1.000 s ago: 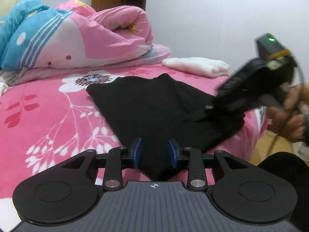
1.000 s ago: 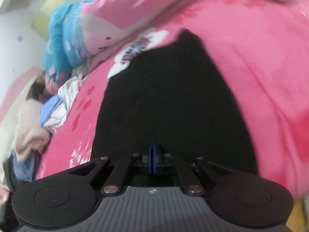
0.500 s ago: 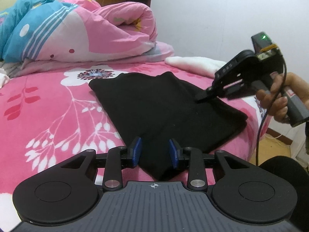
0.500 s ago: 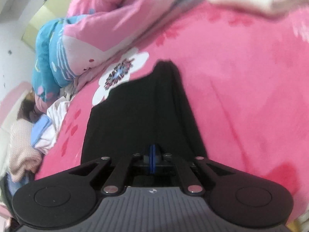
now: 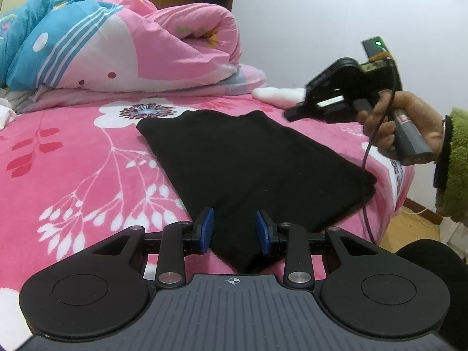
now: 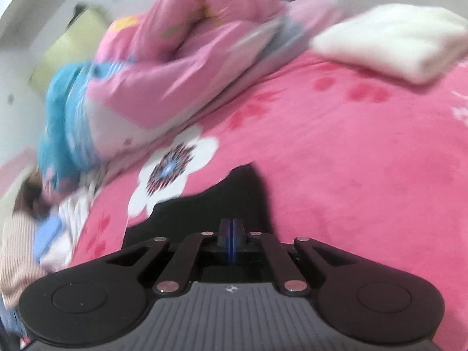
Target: Fold clothes
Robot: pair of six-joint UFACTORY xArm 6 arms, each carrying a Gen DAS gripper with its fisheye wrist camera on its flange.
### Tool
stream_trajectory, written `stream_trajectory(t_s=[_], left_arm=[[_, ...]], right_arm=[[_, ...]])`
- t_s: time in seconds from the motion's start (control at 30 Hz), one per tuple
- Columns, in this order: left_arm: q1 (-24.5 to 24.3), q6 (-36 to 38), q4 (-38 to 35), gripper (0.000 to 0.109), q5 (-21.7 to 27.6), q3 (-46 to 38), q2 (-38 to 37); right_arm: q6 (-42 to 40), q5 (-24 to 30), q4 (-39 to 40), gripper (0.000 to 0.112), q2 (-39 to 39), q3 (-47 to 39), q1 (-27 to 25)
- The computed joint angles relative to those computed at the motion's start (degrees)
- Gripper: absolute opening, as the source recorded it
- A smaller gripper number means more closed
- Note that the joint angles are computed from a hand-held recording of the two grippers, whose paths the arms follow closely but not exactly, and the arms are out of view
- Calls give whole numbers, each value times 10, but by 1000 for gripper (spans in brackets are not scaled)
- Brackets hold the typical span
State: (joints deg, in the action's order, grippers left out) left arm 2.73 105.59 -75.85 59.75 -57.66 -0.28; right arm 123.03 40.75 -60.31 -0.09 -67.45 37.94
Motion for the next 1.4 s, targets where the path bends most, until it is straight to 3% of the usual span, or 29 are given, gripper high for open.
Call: stream_trajectory(t_s=[0.13,0.2,0.33,0.4,0.47,0.57,0.7,0.87,0.97,1.07,1.13,1.2,1.3,1.4], left_arm=[[0,-2,0,32,0,0,0],[1,-3,0,32,0,0,0],[0,-14,3,32,2,-3,2],[1,-14,2,32,2,-2,1],[1,-10,0,32,0,0,0],[-1,-6,-3,32,-4,3,-2],[3,-16,3,32,1,-2,0],[4,-32,8,32,1,-6,1],[2,-24,3,32,-10,1,-4],[-1,-19,-3,34,-23,5,-7],[-2,-29,1,36,-29,1,-5],[1,-57,15,36,-21,-11,2],[7,-87,32,36,-8,-22,9],[10,-107,46,37,1,-30,14]], right_arm=[[-43,110,58,0,39,-46,1],[-33,161,40,0,32,-51,17],[-92,140,22,1,37,-77,40],[-140,78,49,0,52,-86,24],[-167,58,88,0,76,-99,1],[-99,34,70,0,79,-77,-31],[-113,132,70,0,81,-113,-8],[-197,92,84,0,99,-155,9],[-273,32,166,0,149,-193,-18],[-241,54,161,0,178,-217,-37],[-225,103,154,0,188,-245,-35],[-268,135,150,1,199,-283,-20],[-367,75,191,1,210,-310,-8],[-486,40,286,1,263,-376,-7]])
